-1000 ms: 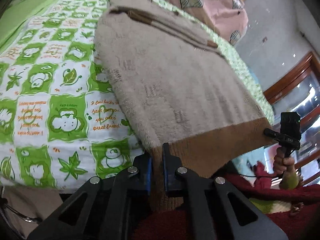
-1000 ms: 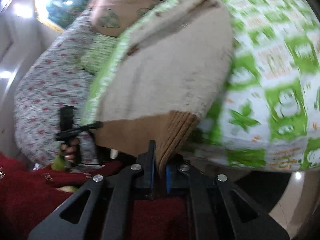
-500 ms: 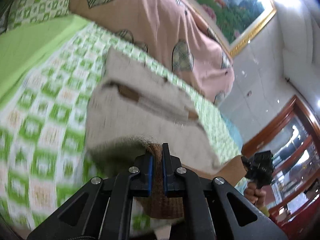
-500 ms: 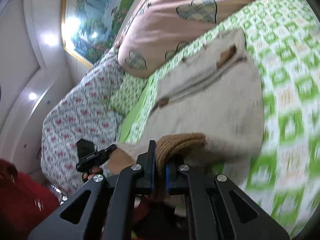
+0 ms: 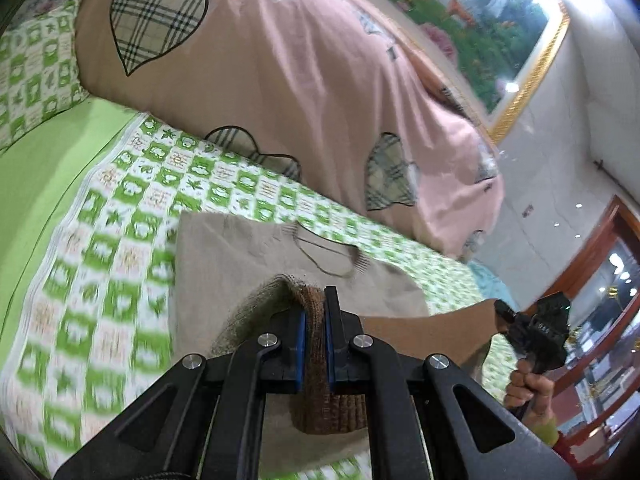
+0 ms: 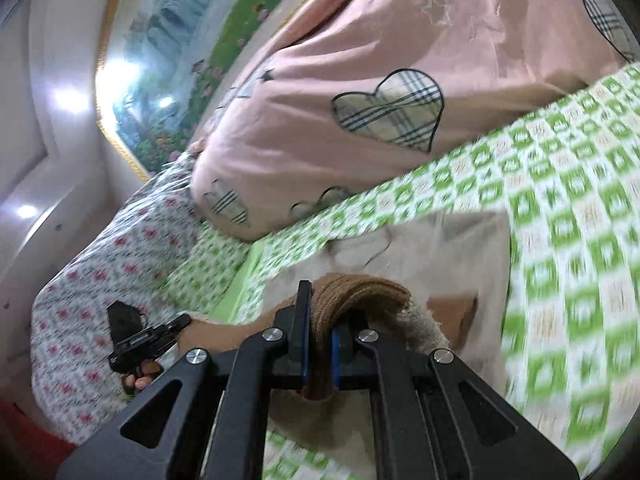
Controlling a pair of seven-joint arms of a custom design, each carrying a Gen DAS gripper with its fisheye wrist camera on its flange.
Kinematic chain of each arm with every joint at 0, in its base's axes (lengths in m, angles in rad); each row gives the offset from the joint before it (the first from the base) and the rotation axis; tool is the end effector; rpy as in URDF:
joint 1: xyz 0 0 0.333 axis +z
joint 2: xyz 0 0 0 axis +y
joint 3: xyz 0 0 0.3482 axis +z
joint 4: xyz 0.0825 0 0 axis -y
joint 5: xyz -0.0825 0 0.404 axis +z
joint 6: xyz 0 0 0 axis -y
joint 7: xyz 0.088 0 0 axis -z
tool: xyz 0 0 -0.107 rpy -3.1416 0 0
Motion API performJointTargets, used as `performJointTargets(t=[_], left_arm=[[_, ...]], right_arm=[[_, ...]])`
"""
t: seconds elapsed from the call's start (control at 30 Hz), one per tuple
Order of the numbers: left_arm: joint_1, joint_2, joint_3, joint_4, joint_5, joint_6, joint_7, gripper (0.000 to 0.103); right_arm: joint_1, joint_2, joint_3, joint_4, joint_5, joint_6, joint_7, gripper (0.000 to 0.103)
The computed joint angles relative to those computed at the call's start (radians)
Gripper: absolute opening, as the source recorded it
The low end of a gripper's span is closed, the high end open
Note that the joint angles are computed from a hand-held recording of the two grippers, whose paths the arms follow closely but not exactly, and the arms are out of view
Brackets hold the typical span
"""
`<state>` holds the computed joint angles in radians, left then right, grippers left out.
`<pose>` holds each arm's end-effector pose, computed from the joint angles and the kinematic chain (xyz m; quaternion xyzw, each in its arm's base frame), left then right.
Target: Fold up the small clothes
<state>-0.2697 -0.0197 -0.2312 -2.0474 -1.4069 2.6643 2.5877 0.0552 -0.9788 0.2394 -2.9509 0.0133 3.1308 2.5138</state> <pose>0.5382 -0.2630 0.5229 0.4714 -0.7132 0.5183 0.0247 0.2843 0.0967 0.5437 -0.3770 0.7485 -0.1946 0.5096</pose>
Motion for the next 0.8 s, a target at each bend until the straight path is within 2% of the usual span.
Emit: performJointTargets(t=[0.1, 0.17, 0.37, 0.47, 0.5, 0.53, 0.6, 0.63, 0.67, 0.73, 0.77, 0.8], left_arm=[[-0.003, 0.129, -0.017, 0.112, 0.136, 0.046, -0.106, 0.006], [0.004, 0.209, -0.029, 0.177, 0.230, 0.058, -0.189, 0.006], [0.001, 0.374, -0.037, 0.294, 0.490, 0.078, -0.398, 0.007], [0.039, 0.365, -0.078, 0.266, 0.506, 0.069, -0.387, 0.014], [0.070, 0.340, -0.108, 0.233, 0.468, 0.065, -0.351, 0.021], [0.097, 0.316, -0.134, 0.203, 0.434, 0.058, -0.315, 0.028], [0.126, 0.245, -0.166, 0.121, 0.354, 0.048, -0.224, 0.037], [0.126, 0.215, -0.168, 0.090, 0.312, 0.035, -0.185, 0.042], [0.122, 0.182, -0.170, 0.056, 0.263, 0.015, -0.139, 0.043], [0.098, 0.144, -0.167, 0.017, 0.222, -0.039, -0.085, 0.043], [0.077, 0.145, -0.161, 0.017, 0.246, -0.056, -0.090, 0.043], [0.045, 0.164, -0.155, 0.033, 0.323, -0.067, -0.132, 0.043]], right_arm=[[-0.014, 0.132, -0.074, 0.026, -0.002, 0.063, -0.049, 0.009], [-0.023, 0.211, -0.102, 0.051, 0.003, 0.066, -0.077, 0.009], [-0.045, 0.366, -0.128, 0.086, 0.034, 0.050, -0.114, 0.010], [-0.036, 0.382, -0.139, 0.094, 0.054, -0.022, -0.108, 0.012], [-0.047, 0.366, -0.123, 0.089, 0.060, -0.050, -0.093, 0.018], [-0.086, 0.319, -0.072, 0.073, 0.049, -0.082, -0.057, 0.024], [-0.171, 0.234, 0.042, 0.060, 0.004, -0.140, 0.017, 0.050], [-0.205, 0.173, 0.103, 0.056, -0.029, -0.180, 0.052, 0.054], [-0.205, 0.136, 0.129, 0.056, -0.074, -0.203, 0.088, 0.055], [-0.125, 0.136, 0.118, 0.050, -0.084, -0.160, 0.051, 0.055], [-0.048, 0.182, 0.069, 0.057, -0.093, -0.131, 0.011, 0.055], [0.031, 0.237, 0.014, 0.075, -0.094, -0.122, -0.038, 0.055]])
